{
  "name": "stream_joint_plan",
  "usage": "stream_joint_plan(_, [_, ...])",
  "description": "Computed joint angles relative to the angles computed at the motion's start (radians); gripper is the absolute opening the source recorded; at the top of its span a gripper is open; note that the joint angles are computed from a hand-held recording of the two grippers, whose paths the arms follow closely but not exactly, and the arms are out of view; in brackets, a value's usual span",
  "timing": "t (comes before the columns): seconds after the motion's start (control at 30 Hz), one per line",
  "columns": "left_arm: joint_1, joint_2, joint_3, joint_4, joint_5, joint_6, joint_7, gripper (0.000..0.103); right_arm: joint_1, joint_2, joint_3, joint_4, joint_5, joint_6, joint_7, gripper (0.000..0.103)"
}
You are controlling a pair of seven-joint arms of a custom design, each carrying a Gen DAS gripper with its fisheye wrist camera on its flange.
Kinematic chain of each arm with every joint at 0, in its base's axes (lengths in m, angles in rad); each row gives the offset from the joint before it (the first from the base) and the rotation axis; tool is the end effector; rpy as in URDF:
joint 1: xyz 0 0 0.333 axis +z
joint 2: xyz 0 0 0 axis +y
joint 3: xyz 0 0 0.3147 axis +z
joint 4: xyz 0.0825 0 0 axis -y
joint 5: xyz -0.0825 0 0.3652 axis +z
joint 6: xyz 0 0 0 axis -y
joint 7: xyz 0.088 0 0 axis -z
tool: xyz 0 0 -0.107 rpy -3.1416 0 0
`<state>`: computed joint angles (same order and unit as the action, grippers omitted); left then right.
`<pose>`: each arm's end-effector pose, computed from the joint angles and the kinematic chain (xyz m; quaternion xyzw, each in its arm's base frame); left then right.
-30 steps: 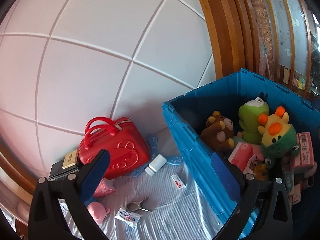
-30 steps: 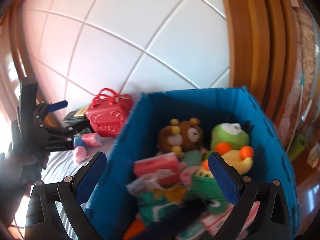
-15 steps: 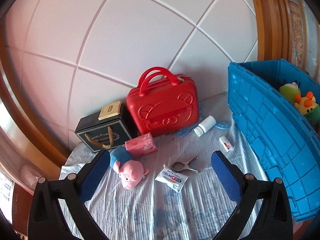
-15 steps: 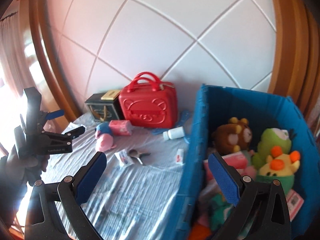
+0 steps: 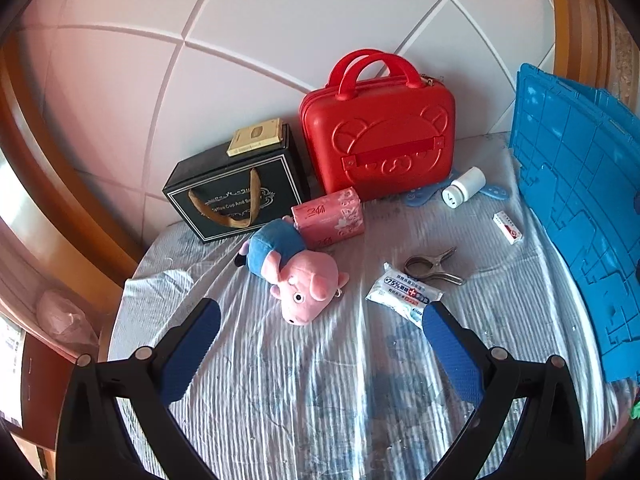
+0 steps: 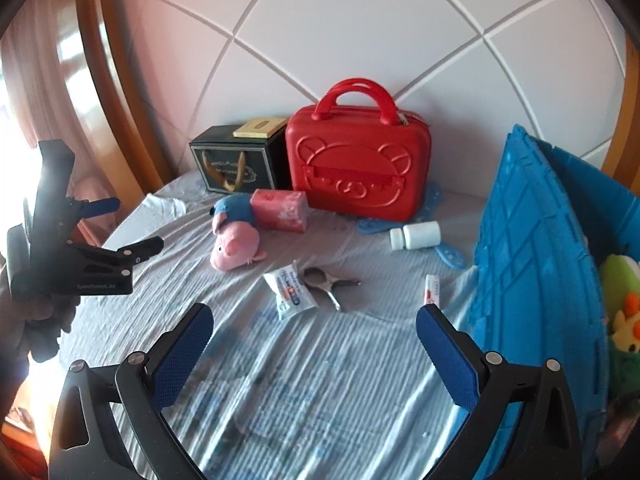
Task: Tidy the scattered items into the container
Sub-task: 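Move both open tools back over the pig plush and wet wipes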
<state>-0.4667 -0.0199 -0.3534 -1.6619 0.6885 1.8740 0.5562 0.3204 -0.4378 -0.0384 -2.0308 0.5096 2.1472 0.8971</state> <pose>0.4145 -0.3767 0.6386 -0.6811 0.6421 -0.1512 0.3176 0.4177 0.1379 0.6882 -0.8627 0.3525 -0.0807 0.3534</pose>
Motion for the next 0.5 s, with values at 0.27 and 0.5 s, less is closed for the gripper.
stream_joint_plan(0.27, [0.077,-0.016,0.050,-0.179,-0.053,0.193,0.005,0.102,0.062,0.104,0.083,-0.118,0.013,0.197,0.030,0.103])
stream_joint_plan(0.5, [0.130,0.038,0.086,-0.269,-0.011,0.329,-0.047,0.102,0.123,0.262,0.124,-0.152,0.037,0.369,-0.009,0.103])
